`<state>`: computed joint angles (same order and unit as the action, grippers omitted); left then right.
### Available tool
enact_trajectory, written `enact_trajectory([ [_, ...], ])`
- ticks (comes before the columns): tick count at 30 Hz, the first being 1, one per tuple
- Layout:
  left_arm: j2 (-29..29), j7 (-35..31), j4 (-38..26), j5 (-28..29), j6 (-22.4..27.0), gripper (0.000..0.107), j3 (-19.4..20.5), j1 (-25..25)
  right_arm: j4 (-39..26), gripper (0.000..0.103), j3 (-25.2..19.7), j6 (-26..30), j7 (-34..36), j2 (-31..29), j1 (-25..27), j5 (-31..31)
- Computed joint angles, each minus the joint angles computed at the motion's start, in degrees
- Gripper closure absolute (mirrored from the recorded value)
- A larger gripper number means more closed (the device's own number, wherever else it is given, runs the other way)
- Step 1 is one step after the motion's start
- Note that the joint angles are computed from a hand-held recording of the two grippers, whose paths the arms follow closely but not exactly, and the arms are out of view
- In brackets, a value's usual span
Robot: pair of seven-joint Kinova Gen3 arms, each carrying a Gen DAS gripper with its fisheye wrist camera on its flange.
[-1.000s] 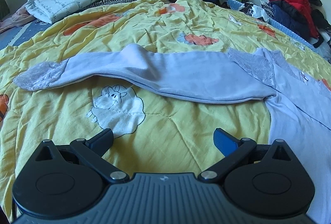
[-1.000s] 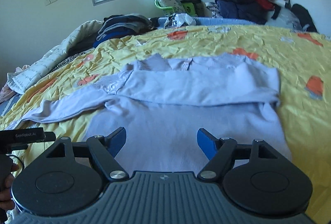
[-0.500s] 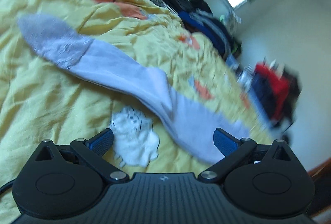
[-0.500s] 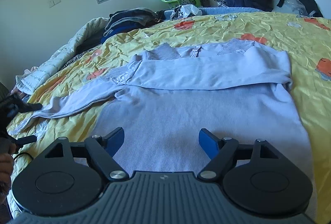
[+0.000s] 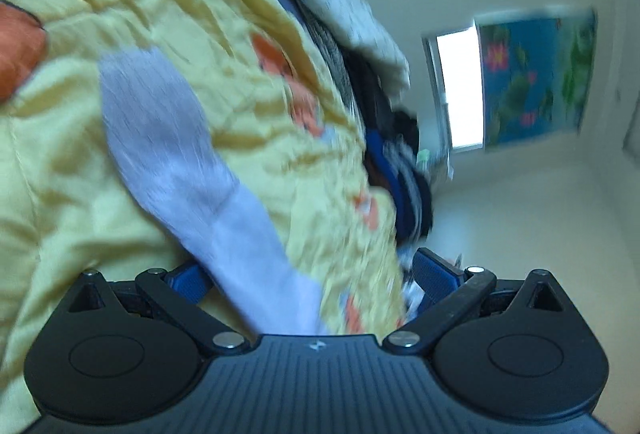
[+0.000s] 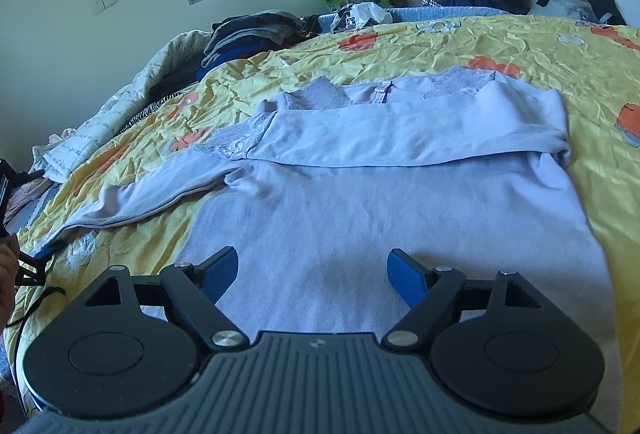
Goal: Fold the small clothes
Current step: 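Grasp the lace cuff of the other sleeve with the left tool, then carry the held sleeve with the left tool across the body over the first sleeve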
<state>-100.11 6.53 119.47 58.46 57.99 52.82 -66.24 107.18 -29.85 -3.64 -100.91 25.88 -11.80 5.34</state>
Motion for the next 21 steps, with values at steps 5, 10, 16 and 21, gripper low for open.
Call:
enact_trajectory([
  [5,0.6,0.1,0.6,-0.5,0.0,0.029,-0.2,-0.8,-0.1,0.019,-0.1,0.1,0.0,0.1,0.1,0.1],
  [10,3.5,-0.5,0.4,1.2,0.6,0.088,1.5,-1.7,-0.1,0.019,0.0,0.1,-0.1,0.0,-0.1,0.0],
  [16,7.3,-6.0,-6.4,-5.6,4.6,0.102,2.6,-4.0,0.0,0.019,0.2,-0.2,-0.3,-0.1,-0.1,-0.1],
  [21,10.3,-14.4,-16.3,-12.9,8.7,0.102,2.7,-7.5,0.6,0.019,0.9,-1.5,-1.0,-0.6,0.1,0.1],
])
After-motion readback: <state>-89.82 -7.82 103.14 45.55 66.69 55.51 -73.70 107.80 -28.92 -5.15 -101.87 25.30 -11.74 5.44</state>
